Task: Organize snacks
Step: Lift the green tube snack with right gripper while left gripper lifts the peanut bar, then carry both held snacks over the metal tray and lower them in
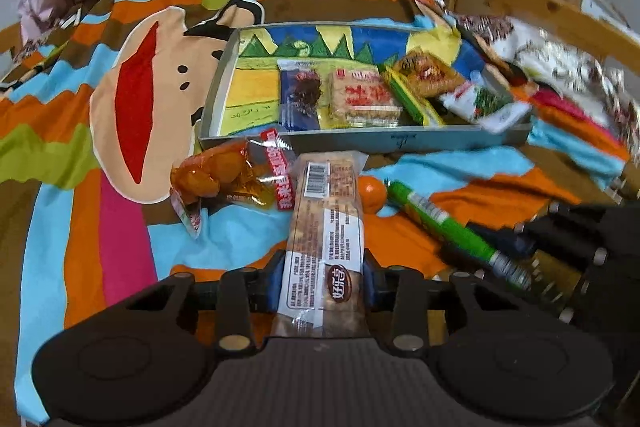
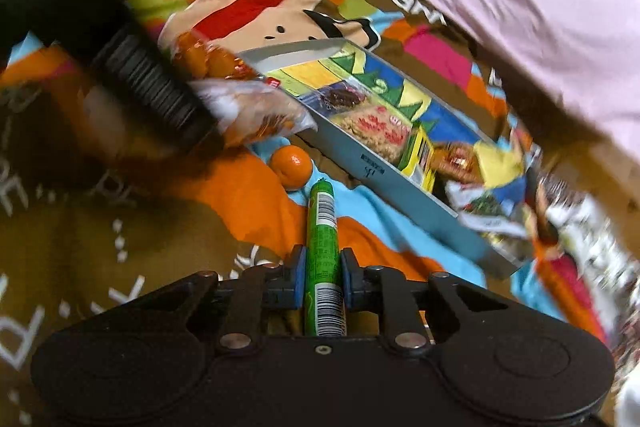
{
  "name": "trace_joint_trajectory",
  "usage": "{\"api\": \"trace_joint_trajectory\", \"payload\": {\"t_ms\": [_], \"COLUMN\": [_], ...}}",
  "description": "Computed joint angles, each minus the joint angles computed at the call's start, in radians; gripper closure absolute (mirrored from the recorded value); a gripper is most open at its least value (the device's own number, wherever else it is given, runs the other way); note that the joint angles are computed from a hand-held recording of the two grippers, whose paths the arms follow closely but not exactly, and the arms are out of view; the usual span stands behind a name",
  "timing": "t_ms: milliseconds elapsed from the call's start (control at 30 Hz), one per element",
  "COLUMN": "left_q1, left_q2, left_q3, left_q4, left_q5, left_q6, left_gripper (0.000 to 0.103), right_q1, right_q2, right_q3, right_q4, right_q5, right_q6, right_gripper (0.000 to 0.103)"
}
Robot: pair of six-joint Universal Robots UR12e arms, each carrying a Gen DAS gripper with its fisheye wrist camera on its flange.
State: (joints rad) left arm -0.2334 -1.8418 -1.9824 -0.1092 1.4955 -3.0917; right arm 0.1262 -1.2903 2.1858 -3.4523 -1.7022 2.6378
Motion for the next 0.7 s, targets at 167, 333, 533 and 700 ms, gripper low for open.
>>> {"api": "trace_joint_trajectory", "payload": {"t_ms": [167,333,533,700], "left_q1": [0.008,0.002,-0.011,-0.027], "left_q2": [0.017,0.029,0.03,0.012], "left_q3": [-0.006,-0.019,-0.014,0.017], "left_q4": [0.015,0.059,0.111,0.145], "left_q5": [-0.027,-0.024,0.013,0.068], "left_q6": [-0.083,-0.125,-0.169,-0.196], "left_gripper": [0.063,0.063,0.063,0.063], "right_q1": [0.012,0.006,-0.007,-0.03], "right_q2": [0.015,0.014,0.012,0.022], "right_q3": [0.014,0.02,0.009,-0.013], "right_q4": [-0.104,-0.164,-0.227,-0.281], "right_q5": [-0.066,-0.083,-0.09,-0.078], "right_q6": [-0.107,-0.117,-0.047,-0.023], "right_gripper": [0.084,0.084,0.084,0.084]}}
